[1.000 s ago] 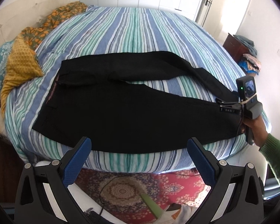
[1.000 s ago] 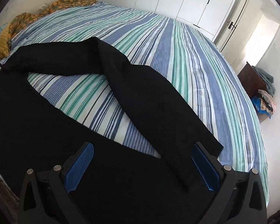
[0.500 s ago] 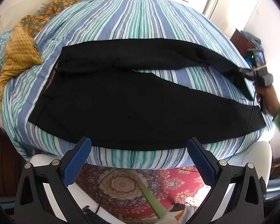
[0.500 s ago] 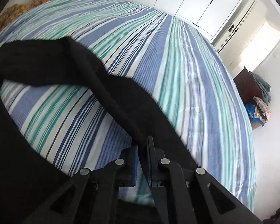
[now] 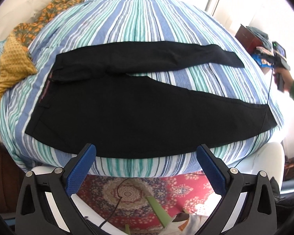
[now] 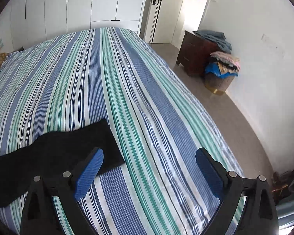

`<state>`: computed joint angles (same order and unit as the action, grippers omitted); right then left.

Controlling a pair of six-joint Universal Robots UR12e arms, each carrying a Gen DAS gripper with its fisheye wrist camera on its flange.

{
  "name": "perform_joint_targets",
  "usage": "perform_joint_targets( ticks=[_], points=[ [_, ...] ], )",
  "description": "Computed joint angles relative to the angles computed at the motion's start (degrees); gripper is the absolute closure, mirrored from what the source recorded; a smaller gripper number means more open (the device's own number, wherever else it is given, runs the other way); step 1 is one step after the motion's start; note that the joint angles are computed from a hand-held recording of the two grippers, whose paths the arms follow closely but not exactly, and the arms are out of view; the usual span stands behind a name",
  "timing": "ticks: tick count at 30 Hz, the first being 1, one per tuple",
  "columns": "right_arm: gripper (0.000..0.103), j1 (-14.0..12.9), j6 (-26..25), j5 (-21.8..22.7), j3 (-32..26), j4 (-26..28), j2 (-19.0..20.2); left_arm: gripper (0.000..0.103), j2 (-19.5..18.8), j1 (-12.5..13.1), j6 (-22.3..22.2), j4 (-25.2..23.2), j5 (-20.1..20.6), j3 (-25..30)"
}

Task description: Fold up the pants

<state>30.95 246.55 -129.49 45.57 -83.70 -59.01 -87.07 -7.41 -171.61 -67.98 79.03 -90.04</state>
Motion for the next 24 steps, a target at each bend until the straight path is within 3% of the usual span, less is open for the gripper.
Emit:
perform_joint_targets(
  ticks=[6,11,14,17,24],
  points=[
    [0.008,1.76,2.75,4.31,16.77,-10.78,-7.76,0.001,0.03,-1.24,1.27,1.11,0.58,-0.18],
    [0.008,2.14,4.3,6.51,24.98,-21.3,-11.51,0.001,-0.19,-1.41,1.14,1.3,0.67,0.0],
    [0.008,1.32,5.61,8.69,30.39,-34.57,-13.64,0.001,-0.58,-1.57,0.73,0.35,0.89,0.35],
    [0.009,-0.11,8.55,12.81,35.6,-49.41,-14.67,0.001,-1.42,-1.98,0.48,-1.32,1.2,1.33],
    [0.025,-3.62,11.44,22.96,38.29,-67.92,-10.6,0.001,-2.42,-4.03,1.71,-1.87,4.05,2.52]
  ],
)
